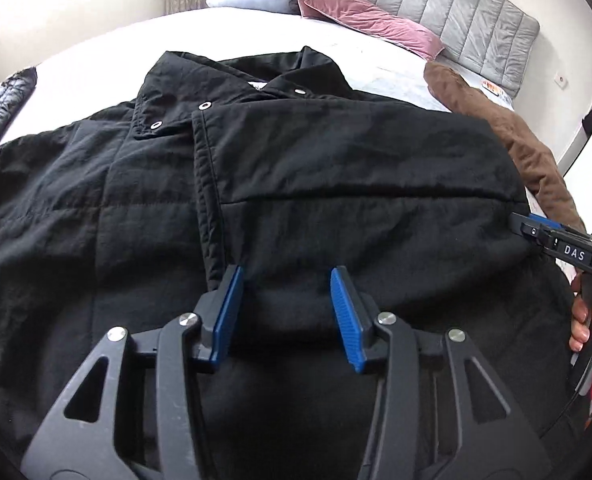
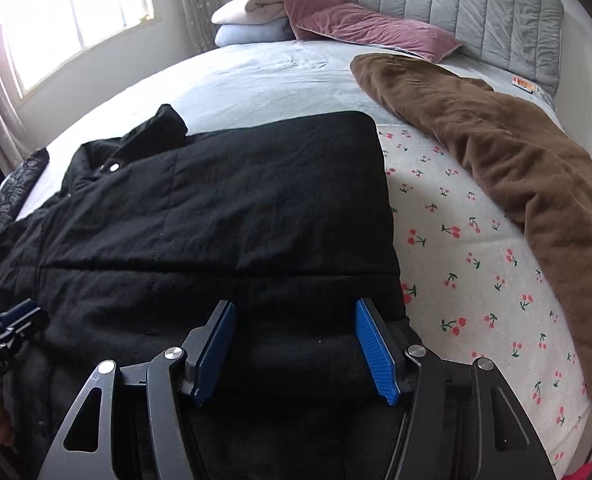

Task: Fold large clothes
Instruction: 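Release the folded sleeve onto the coat front and open the right tool, then grasp the other sleeve with the left tool and fold it across the front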

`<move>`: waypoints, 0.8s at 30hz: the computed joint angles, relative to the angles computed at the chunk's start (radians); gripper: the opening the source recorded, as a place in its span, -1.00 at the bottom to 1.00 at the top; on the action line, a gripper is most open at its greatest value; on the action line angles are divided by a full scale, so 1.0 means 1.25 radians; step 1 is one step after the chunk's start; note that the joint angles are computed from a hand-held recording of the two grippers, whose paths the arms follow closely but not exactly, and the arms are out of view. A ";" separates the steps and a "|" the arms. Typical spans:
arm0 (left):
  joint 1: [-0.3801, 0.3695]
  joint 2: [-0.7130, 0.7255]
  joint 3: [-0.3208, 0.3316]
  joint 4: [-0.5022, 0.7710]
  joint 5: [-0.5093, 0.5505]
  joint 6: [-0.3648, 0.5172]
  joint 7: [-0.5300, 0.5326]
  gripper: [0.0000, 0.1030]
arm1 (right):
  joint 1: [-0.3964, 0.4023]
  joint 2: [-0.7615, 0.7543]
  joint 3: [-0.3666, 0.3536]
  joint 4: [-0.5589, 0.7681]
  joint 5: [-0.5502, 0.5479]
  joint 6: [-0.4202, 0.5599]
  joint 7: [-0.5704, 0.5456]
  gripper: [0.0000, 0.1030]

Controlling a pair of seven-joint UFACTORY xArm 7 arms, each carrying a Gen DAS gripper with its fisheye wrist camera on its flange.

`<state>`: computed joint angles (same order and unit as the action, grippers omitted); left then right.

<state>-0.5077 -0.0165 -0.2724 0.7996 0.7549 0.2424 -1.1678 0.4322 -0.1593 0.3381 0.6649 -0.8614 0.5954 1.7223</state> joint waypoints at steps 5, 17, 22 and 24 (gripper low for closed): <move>-0.015 -0.089 -0.015 -0.030 -0.207 0.060 0.163 0.53 | 0.036 -0.034 0.013 0.027 0.092 0.065 -0.048 0.24; -0.021 -0.435 -0.005 -0.197 -0.513 0.274 0.319 0.78 | 0.118 -0.068 0.132 0.151 0.215 0.221 -0.082 0.62; -0.023 -0.627 0.019 -0.298 -0.595 0.356 0.360 0.79 | 0.163 -0.026 0.143 0.195 0.199 0.252 -0.059 0.67; -0.018 -0.711 0.028 -0.337 -0.615 0.397 0.372 0.79 | 0.178 -0.019 0.140 0.189 0.188 0.232 -0.033 0.72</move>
